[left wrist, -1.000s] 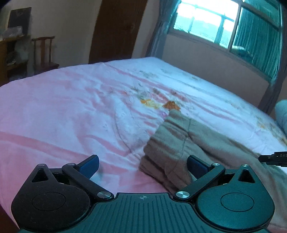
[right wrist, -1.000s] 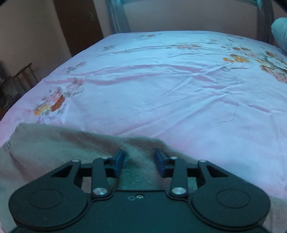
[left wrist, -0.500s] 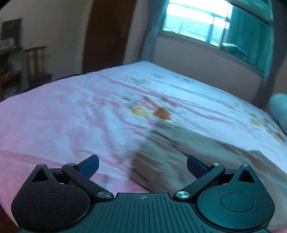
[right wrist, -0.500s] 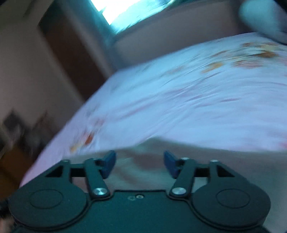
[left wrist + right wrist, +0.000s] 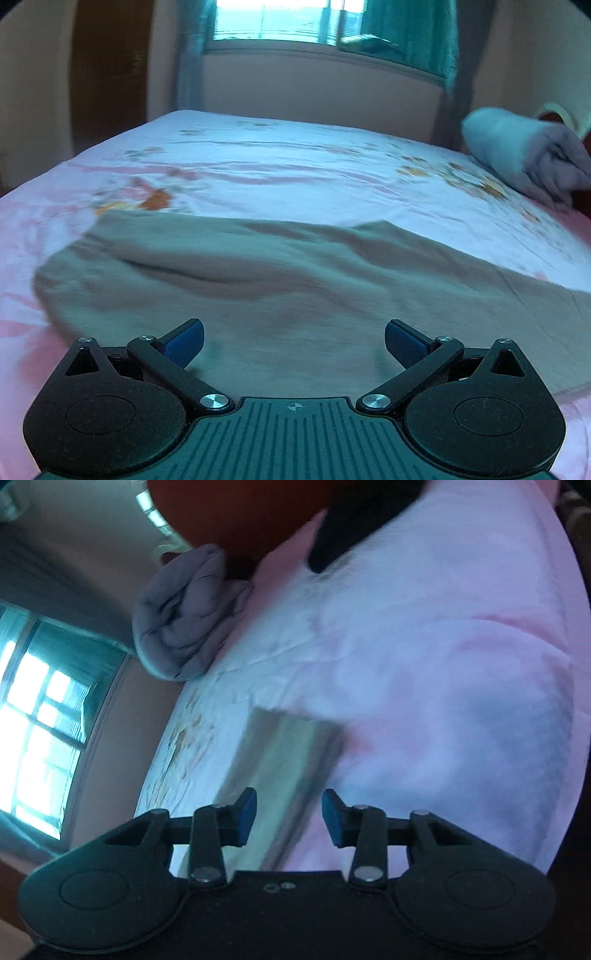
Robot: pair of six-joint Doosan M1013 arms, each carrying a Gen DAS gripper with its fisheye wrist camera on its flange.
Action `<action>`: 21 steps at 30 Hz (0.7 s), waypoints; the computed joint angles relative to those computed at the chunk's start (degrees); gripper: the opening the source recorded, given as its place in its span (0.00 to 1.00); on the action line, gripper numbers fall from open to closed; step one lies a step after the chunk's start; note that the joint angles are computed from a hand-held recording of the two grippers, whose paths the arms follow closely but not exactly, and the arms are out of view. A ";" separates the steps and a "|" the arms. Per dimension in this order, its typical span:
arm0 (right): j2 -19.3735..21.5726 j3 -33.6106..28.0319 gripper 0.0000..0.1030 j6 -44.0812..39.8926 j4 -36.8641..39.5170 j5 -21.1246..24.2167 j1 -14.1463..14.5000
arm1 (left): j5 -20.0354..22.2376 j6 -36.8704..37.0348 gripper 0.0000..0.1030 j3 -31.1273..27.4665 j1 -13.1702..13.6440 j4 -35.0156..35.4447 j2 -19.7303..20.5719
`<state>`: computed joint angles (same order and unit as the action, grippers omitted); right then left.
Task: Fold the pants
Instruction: 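Smooth the folded sweatpants flat with both tools open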
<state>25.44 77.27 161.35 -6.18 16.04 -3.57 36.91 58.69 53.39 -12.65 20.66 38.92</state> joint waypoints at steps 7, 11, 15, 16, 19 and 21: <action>2.85 -1.32 0.28 -15.29 18.08 -2.65 -1.77 | 9.15 3.96 1.00 -4.27 -3.12 3.55 3.14; 3.36 -2.02 0.18 -22.25 24.28 -1.16 -2.28 | 4.27 1.54 1.00 -3.56 -4.26 -0.78 2.17; 2.81 -1.42 0.16 -27.01 27.39 -1.00 -2.44 | 4.38 4.85 1.00 -8.29 -7.53 -5.15 4.77; 2.77 -1.23 0.16 -29.33 29.50 -0.97 -2.60 | 5.34 5.83 1.00 -10.32 -8.56 -6.53 5.88; 2.82 -1.16 0.16 -35.10 35.00 -0.67 -3.11 | 6.92 9.48 1.00 -14.64 -11.05 -10.88 8.35; 2.82 -1.13 0.15 -37.51 37.10 -0.32 -3.31 | 9.44 11.09 1.00 -17.16 -12.29 -12.56 9.74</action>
<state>28.26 76.14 123.84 30.92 15.72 -6.88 46.35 69.78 36.24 -24.94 8.10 48.66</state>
